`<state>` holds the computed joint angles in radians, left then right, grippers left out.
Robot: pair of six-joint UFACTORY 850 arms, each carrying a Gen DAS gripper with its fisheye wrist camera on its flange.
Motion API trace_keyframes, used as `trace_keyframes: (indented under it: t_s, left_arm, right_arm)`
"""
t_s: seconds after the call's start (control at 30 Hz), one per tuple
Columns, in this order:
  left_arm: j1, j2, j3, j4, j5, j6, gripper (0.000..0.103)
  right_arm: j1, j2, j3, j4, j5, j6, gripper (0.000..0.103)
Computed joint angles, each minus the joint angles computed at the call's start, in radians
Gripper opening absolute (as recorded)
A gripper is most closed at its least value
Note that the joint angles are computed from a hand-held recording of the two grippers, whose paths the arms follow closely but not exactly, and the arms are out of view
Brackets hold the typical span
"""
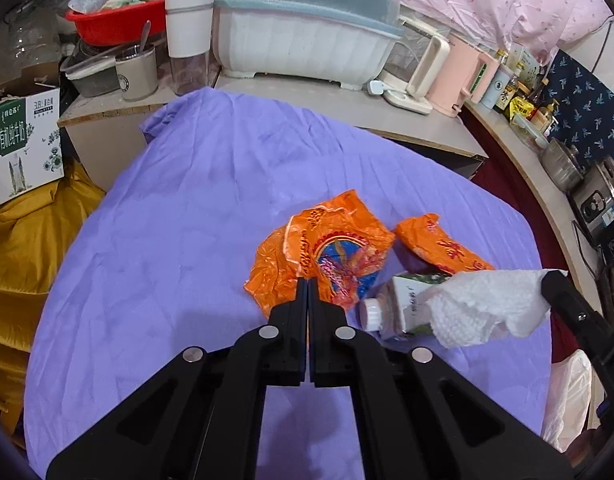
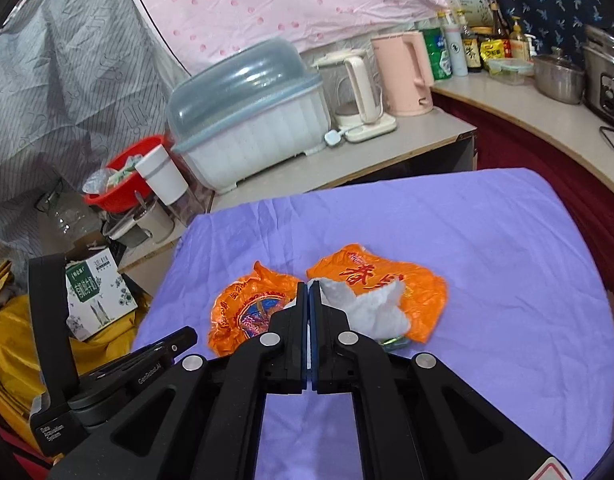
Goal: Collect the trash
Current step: 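Grasp the orange snack bag with the left gripper while the right gripper grasps the white tissue, then lift the orange snack bag and white tissue off the table with both grippers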
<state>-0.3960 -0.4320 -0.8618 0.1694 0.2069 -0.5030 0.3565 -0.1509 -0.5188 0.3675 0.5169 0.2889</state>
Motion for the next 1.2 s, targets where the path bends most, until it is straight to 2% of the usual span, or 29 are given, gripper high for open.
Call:
trace_keyframes:
  t_s: [0.23, 0.3, 0.33, 0.37, 0.43, 0.57, 0.7, 0.8, 0.87, 0.9, 1.0, 1.03, 1.1, 1.13, 1.2]
  left_arm:
    - [-0.024, 0.059, 0.064, -0.098, 0.008, 0.086, 0.001]
    - [-0.016, 0.042, 0.060, -0.018, 0.003, 0.001, 0.005]
    - [-0.010, 0.031, 0.056, 0.036, 0.001, -0.055, 0.017]
    - [-0.004, 0.018, 0.050, 0.069, 0.005, -0.095, 0.033]
    - [0.003, -0.002, 0.043, 0.035, 0.022, -0.078, 0.047]
    - [0.020, -0.073, -0.011, 0.117, 0.026, -0.154, 0.052]
    - [0.034, -0.149, -0.082, 0.269, 0.007, -0.306, 0.052]
    - [0.031, -0.183, -0.115, 0.289, -0.001, -0.328, 0.048]
    - [0.028, -0.194, -0.126, 0.352, 0.003, -0.374, 0.030]
    - [0.026, -0.192, -0.126, 0.356, 0.003, -0.380, 0.029]
    - [0.010, -0.172, -0.110, 0.245, 0.002, -0.261, 0.019]
    - [0.003, -0.164, -0.103, 0.185, 0.000, -0.200, 0.011]
    - [-0.007, -0.138, -0.080, 0.125, 0.004, -0.133, 0.009]
    - [-0.011, -0.125, -0.068, 0.109, 0.007, -0.115, 0.003]
    - [-0.020, -0.086, -0.031, 0.061, 0.021, -0.069, 0.003]
  right_arm:
    - [0.009, 0.150, 0.121, 0.110, 0.005, -0.075, 0.001]
    - [0.001, 0.168, 0.150, 0.108, 0.007, -0.062, 0.001]
    - [-0.003, 0.168, 0.157, 0.103, 0.008, -0.053, 0.001]
    - [-0.008, 0.167, 0.166, 0.095, 0.011, -0.041, 0.001]
    - [-0.023, 0.153, 0.178, 0.063, 0.019, -0.002, 0.001]
    - [-0.055, 0.101, 0.171, -0.011, 0.035, 0.072, 0.001]
    - [-0.072, 0.046, 0.143, -0.038, 0.048, 0.088, 0.001]
    - [-0.081, 0.006, 0.120, -0.068, 0.056, 0.108, 0.001]
    - [-0.083, -0.006, 0.113, -0.077, 0.058, 0.116, 0.001]
    - [-0.085, -0.014, 0.107, -0.083, 0.058, 0.122, 0.001]
    - [-0.084, -0.018, 0.103, -0.086, 0.056, 0.129, 0.001]
    - [-0.084, -0.017, 0.102, -0.084, 0.055, 0.127, 0.001]
    - [-0.080, -0.012, 0.104, -0.080, 0.054, 0.126, 0.001]
    - [-0.076, -0.005, 0.108, -0.078, 0.054, 0.126, 0.001]
    - [-0.069, 0.013, 0.116, -0.065, 0.051, 0.118, 0.001]
